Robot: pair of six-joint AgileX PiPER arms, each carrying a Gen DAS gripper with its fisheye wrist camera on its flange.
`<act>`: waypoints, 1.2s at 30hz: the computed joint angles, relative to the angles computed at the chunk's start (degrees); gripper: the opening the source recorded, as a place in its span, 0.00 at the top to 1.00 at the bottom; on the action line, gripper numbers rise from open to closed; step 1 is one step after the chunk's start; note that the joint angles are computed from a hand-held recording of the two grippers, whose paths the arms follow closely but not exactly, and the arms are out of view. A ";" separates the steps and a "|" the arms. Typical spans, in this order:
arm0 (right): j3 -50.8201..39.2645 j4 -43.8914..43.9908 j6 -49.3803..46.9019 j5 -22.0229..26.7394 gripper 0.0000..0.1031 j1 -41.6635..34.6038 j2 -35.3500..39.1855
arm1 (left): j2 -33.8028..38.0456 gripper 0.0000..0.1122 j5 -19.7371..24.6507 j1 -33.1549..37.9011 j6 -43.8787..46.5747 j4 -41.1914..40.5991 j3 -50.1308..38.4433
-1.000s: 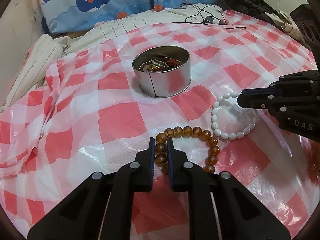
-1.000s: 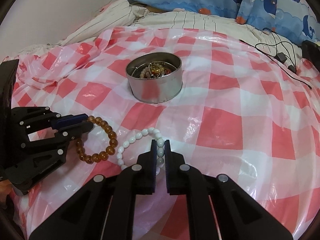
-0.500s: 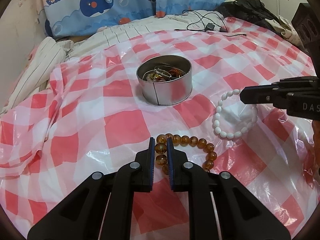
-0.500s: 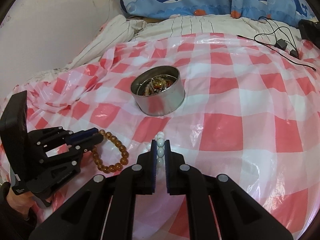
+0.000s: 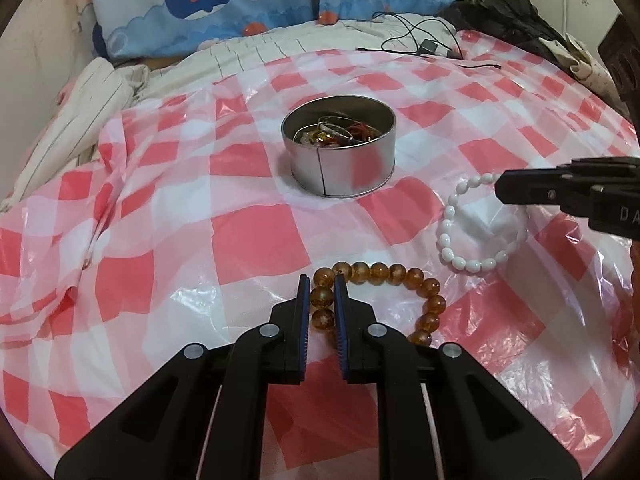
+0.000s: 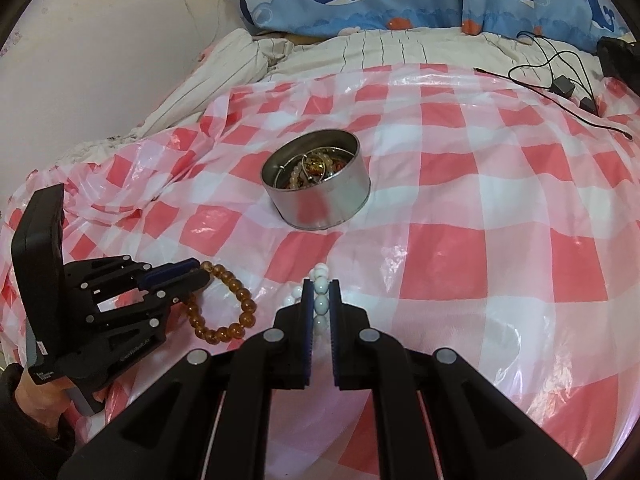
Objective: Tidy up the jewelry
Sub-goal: 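Lift the amber bracelet with the left gripper while the right gripper lifts the pearl bracelet, then carry both bracelets over the silver tin with both grippers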
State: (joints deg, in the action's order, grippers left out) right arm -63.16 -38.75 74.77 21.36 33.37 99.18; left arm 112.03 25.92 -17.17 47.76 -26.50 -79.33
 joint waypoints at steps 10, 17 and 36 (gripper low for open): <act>-2.54 5.94 -5.95 3.99 0.57 -0.20 3.68 | 1.00 0.61 -1.91 -1.85 -4.89 7.24 0.53; -9.26 0.94 -9.18 14.51 0.92 4.67 9.18 | -0.10 0.91 -2.62 -2.60 -2.07 5.43 2.08; 2.98 18.97 -15.82 -13.12 0.92 -5.71 -3.99 | -2.42 0.91 8.16 1.29 6.82 -11.74 -3.80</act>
State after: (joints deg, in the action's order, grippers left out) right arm -60.18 -19.78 58.96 8.24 27.66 95.19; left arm 109.61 34.08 -15.89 54.58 -38.23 -83.13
